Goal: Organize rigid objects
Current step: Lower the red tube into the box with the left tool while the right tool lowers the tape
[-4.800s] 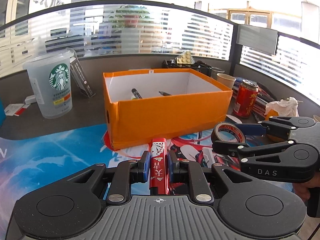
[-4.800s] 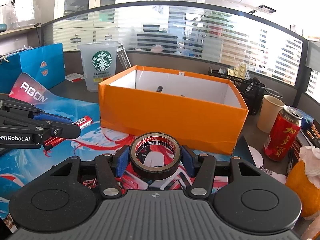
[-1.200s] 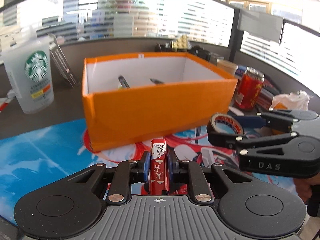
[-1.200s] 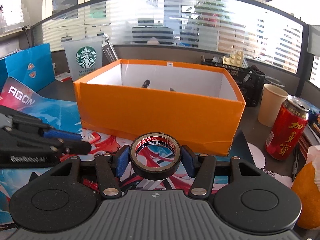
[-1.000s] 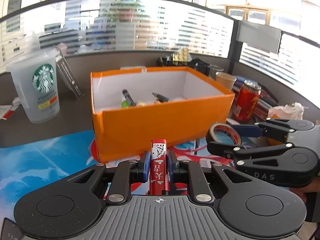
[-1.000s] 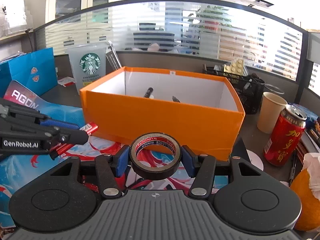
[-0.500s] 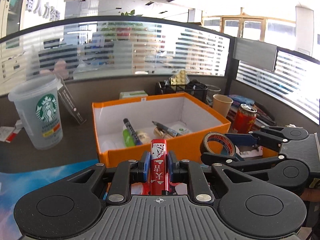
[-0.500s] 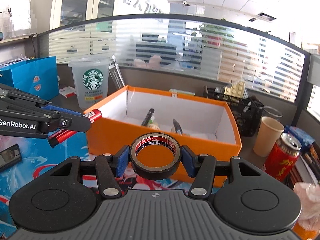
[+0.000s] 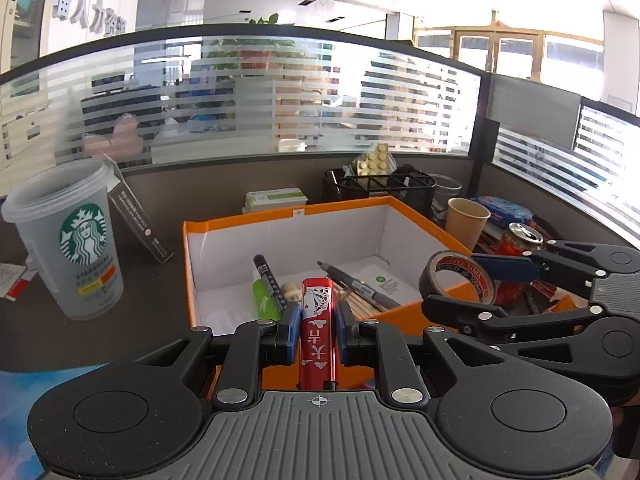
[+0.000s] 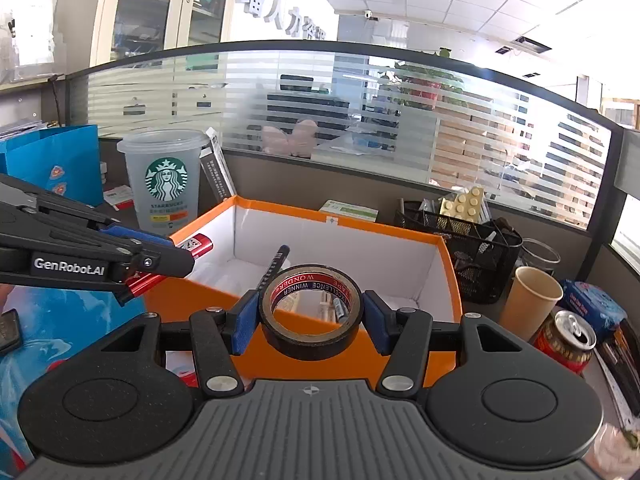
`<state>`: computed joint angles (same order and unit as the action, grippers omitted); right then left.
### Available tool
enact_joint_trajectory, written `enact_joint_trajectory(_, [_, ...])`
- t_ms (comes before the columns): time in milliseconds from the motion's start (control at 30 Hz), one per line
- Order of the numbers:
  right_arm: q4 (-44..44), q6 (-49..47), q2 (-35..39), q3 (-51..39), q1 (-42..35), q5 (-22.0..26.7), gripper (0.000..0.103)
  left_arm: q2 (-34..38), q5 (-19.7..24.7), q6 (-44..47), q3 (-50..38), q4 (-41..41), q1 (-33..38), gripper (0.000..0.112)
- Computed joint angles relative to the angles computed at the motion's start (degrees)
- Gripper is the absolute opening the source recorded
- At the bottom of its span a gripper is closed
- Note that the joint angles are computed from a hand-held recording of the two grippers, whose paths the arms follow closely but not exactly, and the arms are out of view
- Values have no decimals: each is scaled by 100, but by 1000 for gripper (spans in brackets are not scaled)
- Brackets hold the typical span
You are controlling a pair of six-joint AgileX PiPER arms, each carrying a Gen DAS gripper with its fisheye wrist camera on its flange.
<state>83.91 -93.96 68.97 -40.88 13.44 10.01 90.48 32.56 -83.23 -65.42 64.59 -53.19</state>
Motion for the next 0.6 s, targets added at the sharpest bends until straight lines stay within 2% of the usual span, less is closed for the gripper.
enact_joint_trajectory(333, [-186,195,537,-612,-427,371,52,631,-227,871,-753,-757,473,17])
enact_joint_trajectory(600, [-1401,1435,1286,-1485,-530,512,52,1264,-265,2057,-1562,-1913,930,17])
